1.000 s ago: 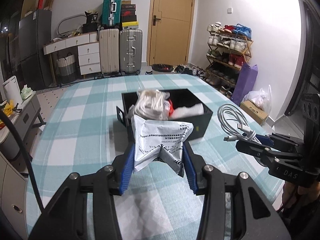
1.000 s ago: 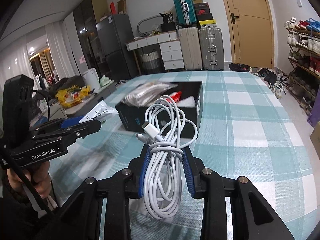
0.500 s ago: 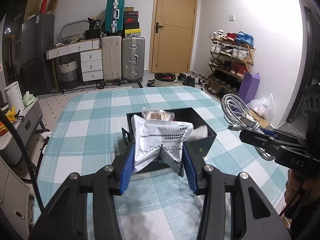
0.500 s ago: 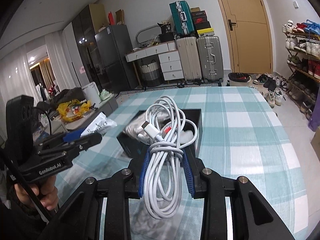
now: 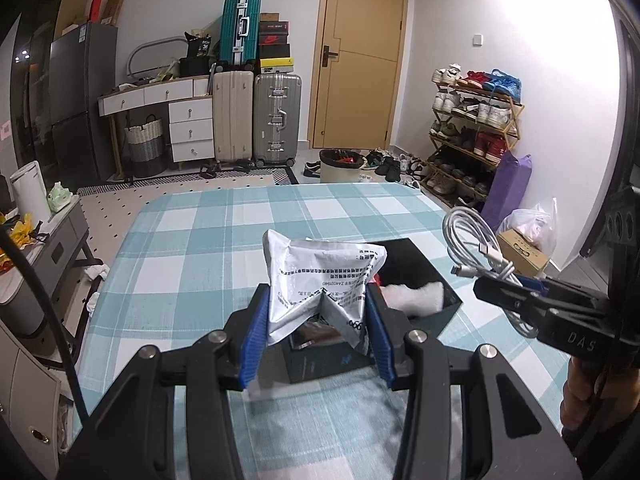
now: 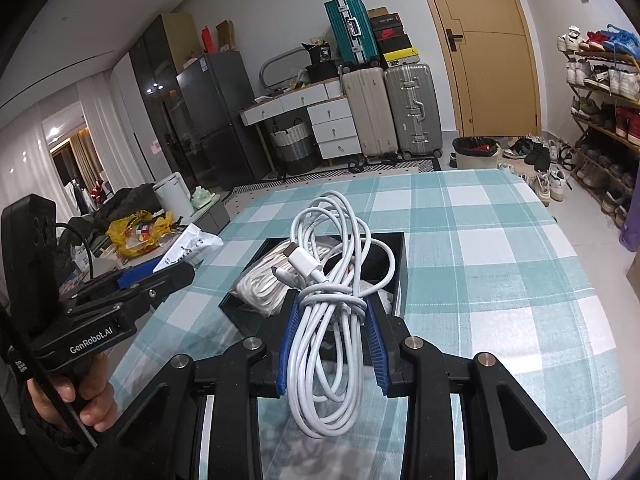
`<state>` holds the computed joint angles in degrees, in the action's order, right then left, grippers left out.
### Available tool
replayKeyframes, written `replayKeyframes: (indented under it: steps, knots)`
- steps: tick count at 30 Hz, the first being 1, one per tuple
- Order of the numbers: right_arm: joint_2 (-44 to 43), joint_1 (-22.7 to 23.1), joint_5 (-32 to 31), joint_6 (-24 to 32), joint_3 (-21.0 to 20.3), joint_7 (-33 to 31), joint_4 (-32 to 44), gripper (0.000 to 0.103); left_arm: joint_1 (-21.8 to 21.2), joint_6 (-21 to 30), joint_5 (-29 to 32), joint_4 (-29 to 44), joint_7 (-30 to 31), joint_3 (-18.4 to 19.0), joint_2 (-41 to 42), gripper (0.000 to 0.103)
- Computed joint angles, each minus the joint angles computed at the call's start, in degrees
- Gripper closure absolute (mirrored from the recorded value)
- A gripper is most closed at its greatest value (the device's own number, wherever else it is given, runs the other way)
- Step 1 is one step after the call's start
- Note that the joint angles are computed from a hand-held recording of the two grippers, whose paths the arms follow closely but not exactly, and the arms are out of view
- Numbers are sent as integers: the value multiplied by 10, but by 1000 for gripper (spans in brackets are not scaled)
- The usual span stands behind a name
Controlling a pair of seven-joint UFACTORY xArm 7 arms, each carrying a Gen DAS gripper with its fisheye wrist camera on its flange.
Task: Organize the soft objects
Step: 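Carry the foil packet into the box with the left tool while the right tool lowers the cable in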
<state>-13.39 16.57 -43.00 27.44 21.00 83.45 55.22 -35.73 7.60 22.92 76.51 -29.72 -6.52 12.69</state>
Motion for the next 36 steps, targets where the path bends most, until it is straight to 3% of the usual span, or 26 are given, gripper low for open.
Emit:
replayKeyframes:
  steps: [16, 32, 36]
  knots:
    - [69, 8, -45, -32, -41, 19, 24, 71, -36, 35, 9, 113, -4, 40, 101, 58]
    - [127, 38, -68, -43, -88, 12, 58, 72, -34, 77, -43, 188, 75, 16, 169, 58]
    - [134, 44, -74, -44, -97, 10, 61, 72, -52, 80, -35, 195, 71, 34, 175, 58]
